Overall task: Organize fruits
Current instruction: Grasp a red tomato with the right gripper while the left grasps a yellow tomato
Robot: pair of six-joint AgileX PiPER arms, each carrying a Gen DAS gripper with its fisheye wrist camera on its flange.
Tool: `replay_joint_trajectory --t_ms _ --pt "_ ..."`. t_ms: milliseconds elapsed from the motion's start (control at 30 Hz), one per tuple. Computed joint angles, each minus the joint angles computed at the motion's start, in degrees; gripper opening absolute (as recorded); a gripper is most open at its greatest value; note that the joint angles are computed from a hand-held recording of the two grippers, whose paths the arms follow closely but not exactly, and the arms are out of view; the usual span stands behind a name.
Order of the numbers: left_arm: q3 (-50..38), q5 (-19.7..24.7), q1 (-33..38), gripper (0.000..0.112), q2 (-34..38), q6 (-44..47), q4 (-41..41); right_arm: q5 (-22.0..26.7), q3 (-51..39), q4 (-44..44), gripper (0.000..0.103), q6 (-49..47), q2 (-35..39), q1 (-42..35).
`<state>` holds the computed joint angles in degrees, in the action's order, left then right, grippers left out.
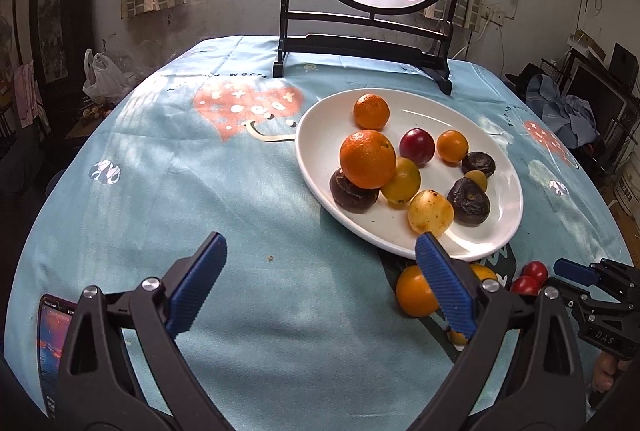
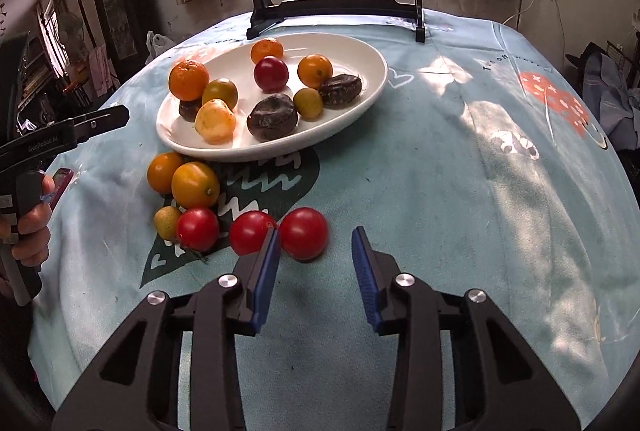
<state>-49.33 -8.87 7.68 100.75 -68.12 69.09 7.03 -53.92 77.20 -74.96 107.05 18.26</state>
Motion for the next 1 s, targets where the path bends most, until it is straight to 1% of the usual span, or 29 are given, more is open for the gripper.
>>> replay_joint_trajectory --t_ms 100,167,267,333,400,467,600,700,800,900,933,967,1000 --pt "0.6 -0.7 0.4 0.097 -0.3 -2.0 2.5 -0.8 -0.6 -13.1 0.037 12.5 0.6 1.3" --pt "1.4 -0.9 0.4 0.097 -0.7 0.6 0.0 -2.4 -0.9 -17.1 0.036 16.1 0.9 2.1" --pt "2.1 -1.7 0.8 0.097 -1.2 1.8 -0.7 -1.9 -2.0 -17.1 0.036 16.0 1.7 1.9" --pt "2.4 -1.9 1.0 0.097 -1.3 1.7 -0.6 0.7 -3.5 -15.6 0.035 14.9 2.5 0.9" --pt "2.4 -2.5 1.6 0.097 -1.4 0.3 0.7 4.8 -5.7 -13.4 0.034 13.7 3.8 -0.9" --pt "2.7 -2.7 1.9 0.097 -1.4 0.5 0.4 8.7 -7.7 -12.3 0.031 13.7 5.1 -2.5" --pt "3.3 -2.8 2.5 0.097 -1.3 1.7 -0.6 12.2 -8.7 -10.4 0.031 13.2 5.9 -4.1" --pt "3.2 -4.0 3.3 0.097 -1.0 -3.0 4.4 14.2 -8.5 -7.6 0.028 12.0 6.0 -5.3" --pt "3.2 -5.3 3.6 0.097 -0.6 -5.0 7.5 18.0 -6.8 -0.5 0.027 6.7 5.2 -7.6" --pt "2.3 -8.1 3.2 0.096 0.6 -10.7 15.5 17.3 -4.0 6.4 0.027 0.5 2.8 -8.2" --pt "2.3 -8.4 2.6 0.092 0.9 -10.2 16.1 17.3 -3.4 7.9 0.027 -0.7 2.2 -8.4" --pt "2.4 -8.2 1.7 0.082 1.1 -8.7 15.6 17.7 -3.0 9.0 0.027 -1.5 1.8 -8.7" --pt "2.4 -7.8 0.7 0.078 1.4 -7.7 15.6 18.1 -2.9 9.3 0.027 -1.7 1.7 -8.9"
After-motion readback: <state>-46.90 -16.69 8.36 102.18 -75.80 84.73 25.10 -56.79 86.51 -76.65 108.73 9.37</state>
